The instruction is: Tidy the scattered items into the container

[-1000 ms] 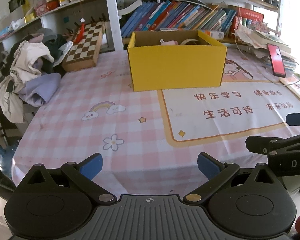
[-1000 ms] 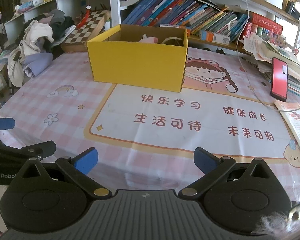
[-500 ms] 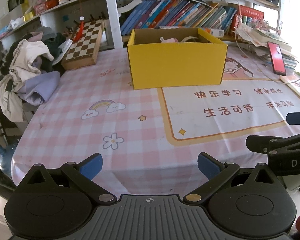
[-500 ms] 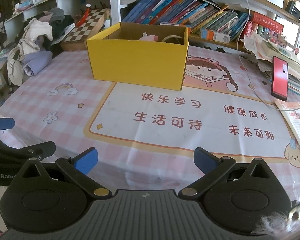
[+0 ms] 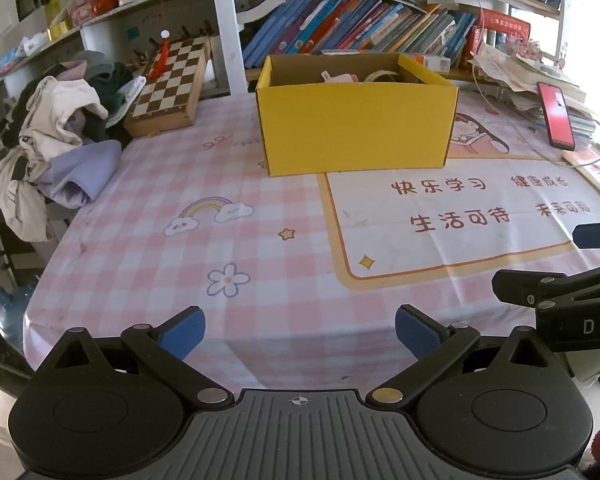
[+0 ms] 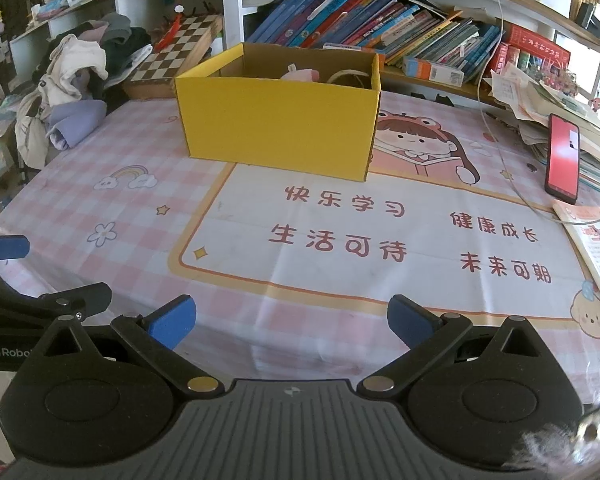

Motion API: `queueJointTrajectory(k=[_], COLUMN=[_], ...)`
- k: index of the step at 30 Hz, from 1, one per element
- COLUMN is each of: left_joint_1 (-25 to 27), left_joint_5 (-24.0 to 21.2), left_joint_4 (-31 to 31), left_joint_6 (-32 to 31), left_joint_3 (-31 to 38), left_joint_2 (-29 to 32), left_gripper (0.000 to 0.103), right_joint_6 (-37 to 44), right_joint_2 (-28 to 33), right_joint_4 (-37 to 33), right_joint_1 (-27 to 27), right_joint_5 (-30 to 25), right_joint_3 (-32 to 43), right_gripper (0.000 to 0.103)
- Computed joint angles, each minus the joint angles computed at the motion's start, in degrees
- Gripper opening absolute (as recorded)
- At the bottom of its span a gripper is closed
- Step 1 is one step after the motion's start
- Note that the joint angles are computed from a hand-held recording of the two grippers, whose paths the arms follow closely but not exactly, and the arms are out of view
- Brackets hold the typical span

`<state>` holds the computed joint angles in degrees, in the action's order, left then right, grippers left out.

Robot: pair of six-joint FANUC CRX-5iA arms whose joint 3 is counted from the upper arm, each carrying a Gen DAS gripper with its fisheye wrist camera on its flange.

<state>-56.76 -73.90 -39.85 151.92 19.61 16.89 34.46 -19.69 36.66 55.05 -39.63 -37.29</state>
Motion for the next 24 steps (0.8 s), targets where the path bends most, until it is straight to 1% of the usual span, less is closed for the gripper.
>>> queueJointTrajectory(k=[11,24], left_joint_1=[-0.3,-0.1], left_joint_5=[-0.9,-0.6], left_joint_4=[-0.4,0.0], left_joint_6=[-0.2,0.2], left_joint_3=[0.9,1.2], left_joint_2=[0.7,0.9], left_gripper=[0.103,0.103], right_joint_6=[0.3,0.6], right_joint_2=[0.0,-0.1], right_joint_4=[-0.2,-0.5], right_joint_1=[-0.2,-0.5], right_joint_5=[0.0,0.2], right_joint_3=[0.1,0.0], right_gripper=[0.103,0.103])
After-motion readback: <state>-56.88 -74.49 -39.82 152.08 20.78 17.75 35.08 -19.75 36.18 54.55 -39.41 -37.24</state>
